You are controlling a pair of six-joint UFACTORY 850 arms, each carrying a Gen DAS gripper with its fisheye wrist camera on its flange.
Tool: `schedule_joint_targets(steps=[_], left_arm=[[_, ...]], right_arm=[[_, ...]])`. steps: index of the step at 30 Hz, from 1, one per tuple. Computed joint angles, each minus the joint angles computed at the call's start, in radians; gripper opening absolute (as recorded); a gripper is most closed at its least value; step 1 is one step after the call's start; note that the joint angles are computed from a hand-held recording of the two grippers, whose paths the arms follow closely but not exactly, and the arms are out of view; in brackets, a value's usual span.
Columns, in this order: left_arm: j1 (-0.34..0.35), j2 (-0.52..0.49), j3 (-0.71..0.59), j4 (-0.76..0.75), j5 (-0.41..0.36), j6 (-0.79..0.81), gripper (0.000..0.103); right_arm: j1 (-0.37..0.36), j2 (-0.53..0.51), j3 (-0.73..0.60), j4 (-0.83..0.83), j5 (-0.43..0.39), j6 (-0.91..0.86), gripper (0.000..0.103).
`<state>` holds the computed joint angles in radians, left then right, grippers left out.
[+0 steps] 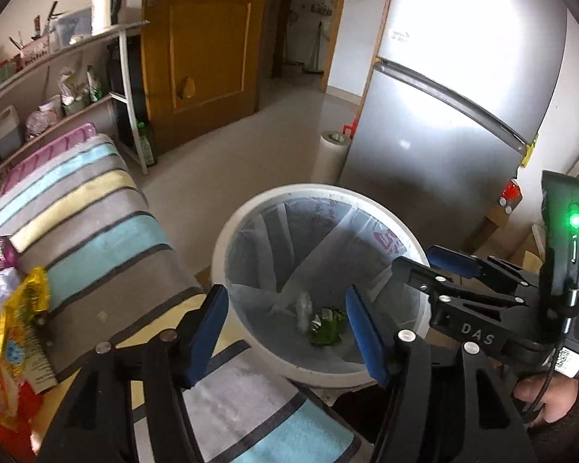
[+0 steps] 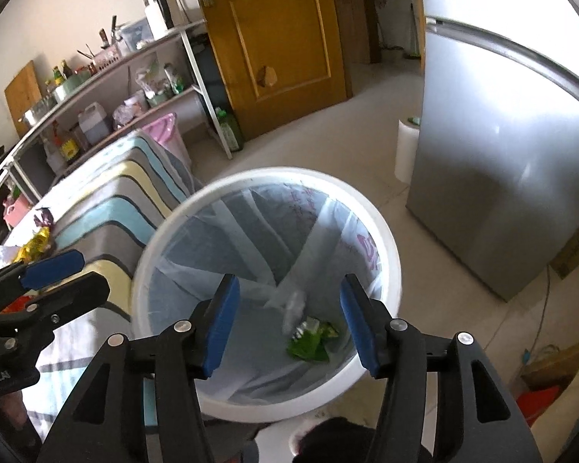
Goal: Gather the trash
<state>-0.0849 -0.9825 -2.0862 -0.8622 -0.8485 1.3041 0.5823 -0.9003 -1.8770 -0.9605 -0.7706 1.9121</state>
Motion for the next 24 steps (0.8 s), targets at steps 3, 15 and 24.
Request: schedule_joint_targets(steps=[3,15,24], left_arm=[[0.017,0.025,0.028,-0.029,0.006,0.023,0.066],[0.089,0.113,0.139,-0.174,0.059,0.150,0.069],[0.166,0.119,0.149,-0.233,0.088,0.167,0.073]], right_arm=[[0.018,0.004,-0.013,-0.036,-0.023,0.027,0.055],[0.083,-0.052,-0.172,-0.120,-0.118,-0.006,0.055],[0.107,-0.198,-0.438,-0.086,-0.100,-0.136,0.056]])
